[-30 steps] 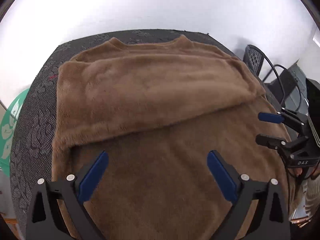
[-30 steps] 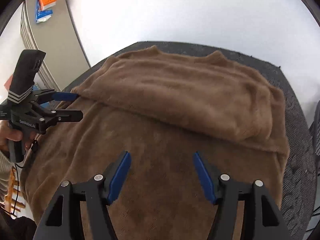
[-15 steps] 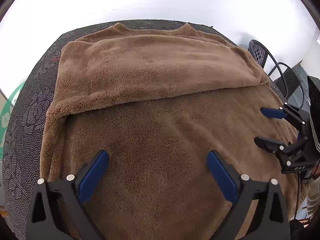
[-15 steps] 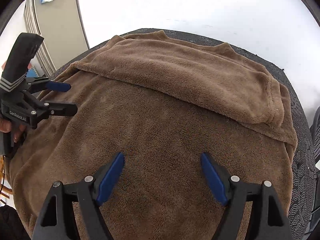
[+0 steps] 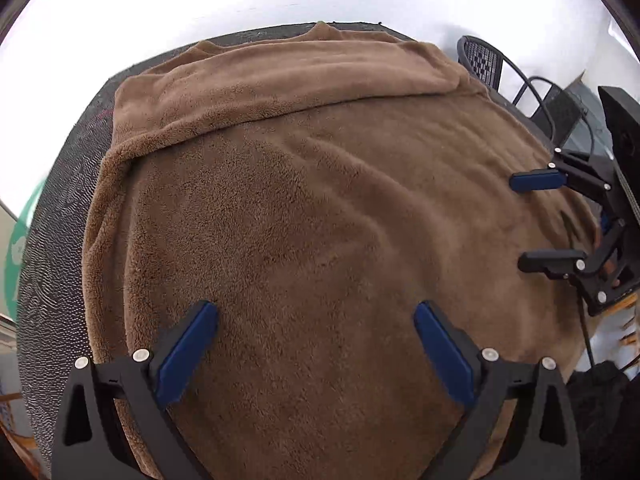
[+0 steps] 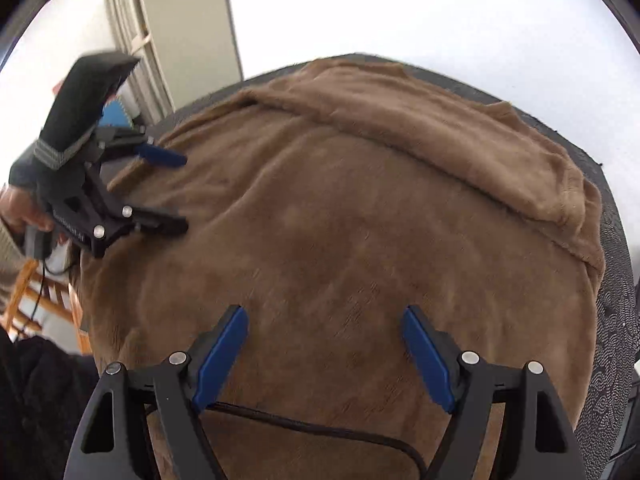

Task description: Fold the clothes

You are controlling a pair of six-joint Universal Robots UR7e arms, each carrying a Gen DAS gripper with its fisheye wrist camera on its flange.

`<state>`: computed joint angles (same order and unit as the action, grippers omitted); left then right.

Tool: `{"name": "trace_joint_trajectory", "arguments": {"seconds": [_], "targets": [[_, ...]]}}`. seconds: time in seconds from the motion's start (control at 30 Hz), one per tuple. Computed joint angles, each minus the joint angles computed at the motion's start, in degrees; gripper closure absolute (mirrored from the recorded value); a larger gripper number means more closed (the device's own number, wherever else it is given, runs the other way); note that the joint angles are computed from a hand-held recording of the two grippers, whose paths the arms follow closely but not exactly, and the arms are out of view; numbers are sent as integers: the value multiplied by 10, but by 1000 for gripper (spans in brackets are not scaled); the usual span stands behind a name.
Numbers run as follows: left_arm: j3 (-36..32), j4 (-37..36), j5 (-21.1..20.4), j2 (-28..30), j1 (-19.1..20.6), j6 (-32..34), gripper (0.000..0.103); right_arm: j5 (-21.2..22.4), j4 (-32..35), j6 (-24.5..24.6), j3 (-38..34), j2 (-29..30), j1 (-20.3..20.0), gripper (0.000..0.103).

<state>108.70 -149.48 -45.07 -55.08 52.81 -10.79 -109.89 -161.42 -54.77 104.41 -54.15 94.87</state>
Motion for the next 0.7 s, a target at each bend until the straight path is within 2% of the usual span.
{"name": "trace_joint_trajectory", "arguments": {"seconds": [0.37, 0.47, 0.7], "targets": [[25, -32, 18, -7, -9, -9, 1, 2, -30, -5, 22, -10, -6, 21], [45, -43, 30, -17, -17, -21, 1, 7, -58, -3, 34, -14, -9, 21], [116, -99, 29, -55, -47, -17, 1, 63, -140, 7, 88, -72, -25, 21]]}}
